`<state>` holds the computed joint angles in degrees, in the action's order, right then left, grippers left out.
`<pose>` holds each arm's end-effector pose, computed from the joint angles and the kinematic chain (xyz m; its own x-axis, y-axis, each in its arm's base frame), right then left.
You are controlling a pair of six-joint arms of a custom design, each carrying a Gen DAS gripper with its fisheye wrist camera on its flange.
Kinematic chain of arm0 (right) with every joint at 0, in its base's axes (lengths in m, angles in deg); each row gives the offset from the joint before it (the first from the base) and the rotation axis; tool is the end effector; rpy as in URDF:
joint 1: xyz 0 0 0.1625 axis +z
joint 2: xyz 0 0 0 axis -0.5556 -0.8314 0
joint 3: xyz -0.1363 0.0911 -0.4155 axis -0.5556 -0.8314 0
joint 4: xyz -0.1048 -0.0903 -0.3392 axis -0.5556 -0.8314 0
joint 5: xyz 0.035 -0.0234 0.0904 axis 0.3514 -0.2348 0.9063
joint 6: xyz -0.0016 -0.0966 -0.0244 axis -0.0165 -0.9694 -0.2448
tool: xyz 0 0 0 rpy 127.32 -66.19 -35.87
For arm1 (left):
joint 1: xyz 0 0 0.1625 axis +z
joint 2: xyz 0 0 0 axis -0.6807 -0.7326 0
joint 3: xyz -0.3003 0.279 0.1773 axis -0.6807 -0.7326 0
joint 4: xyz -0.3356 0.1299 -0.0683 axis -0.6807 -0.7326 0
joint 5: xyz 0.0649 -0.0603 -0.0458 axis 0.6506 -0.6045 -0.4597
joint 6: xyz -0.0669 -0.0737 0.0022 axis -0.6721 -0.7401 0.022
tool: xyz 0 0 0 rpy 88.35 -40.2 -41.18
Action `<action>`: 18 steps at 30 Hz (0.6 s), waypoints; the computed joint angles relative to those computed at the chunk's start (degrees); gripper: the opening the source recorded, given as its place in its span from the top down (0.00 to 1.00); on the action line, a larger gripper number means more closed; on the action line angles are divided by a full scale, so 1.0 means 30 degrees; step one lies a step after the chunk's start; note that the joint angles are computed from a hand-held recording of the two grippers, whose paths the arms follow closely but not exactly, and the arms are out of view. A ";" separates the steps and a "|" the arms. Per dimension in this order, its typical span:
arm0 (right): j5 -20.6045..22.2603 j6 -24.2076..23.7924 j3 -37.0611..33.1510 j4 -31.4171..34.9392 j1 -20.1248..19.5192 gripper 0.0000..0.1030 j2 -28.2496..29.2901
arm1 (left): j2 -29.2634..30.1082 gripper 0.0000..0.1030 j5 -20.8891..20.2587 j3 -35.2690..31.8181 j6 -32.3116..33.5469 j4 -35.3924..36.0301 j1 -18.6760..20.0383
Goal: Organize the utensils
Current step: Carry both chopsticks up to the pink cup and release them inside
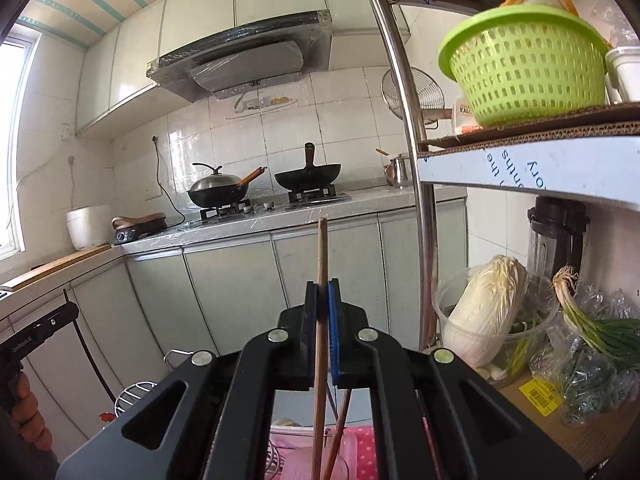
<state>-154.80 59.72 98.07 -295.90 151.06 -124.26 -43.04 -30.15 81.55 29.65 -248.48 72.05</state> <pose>0.3232 -0.4419 0.3216 -0.8213 -0.0732 0.5657 -0.5685 0.1864 -0.8013 -0.3264 -0.4318 0.3661 -0.8151 0.1400 -0.5622 0.5786 0.2472 -0.7772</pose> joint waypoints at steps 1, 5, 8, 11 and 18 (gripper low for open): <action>0.0021 0.0155 0.0140 0.0017 -0.0104 0.95 0.0013 | 0.0158 0.96 0.0065 0.0094 0.0254 -0.0270 0.0033; -0.0091 0.0793 0.0924 0.0225 -0.0374 0.95 -0.0061 | 0.0266 0.96 0.0108 0.0878 -0.0153 -0.0101 0.0103; -0.0211 0.1241 0.1572 0.0349 -0.0505 0.95 -0.0146 | 0.0005 0.96 0.0070 0.1748 -0.1444 0.0488 0.0037; -0.0344 0.1742 0.2210 0.0333 -0.0598 0.95 -0.0228 | -0.0435 0.96 0.0009 0.2812 -0.3060 0.1105 -0.0066; -0.0367 0.3115 0.3061 0.1069 -0.0992 0.95 -0.0593 | -0.1610 0.95 -0.1084 0.4420 -0.6598 0.3113 0.0475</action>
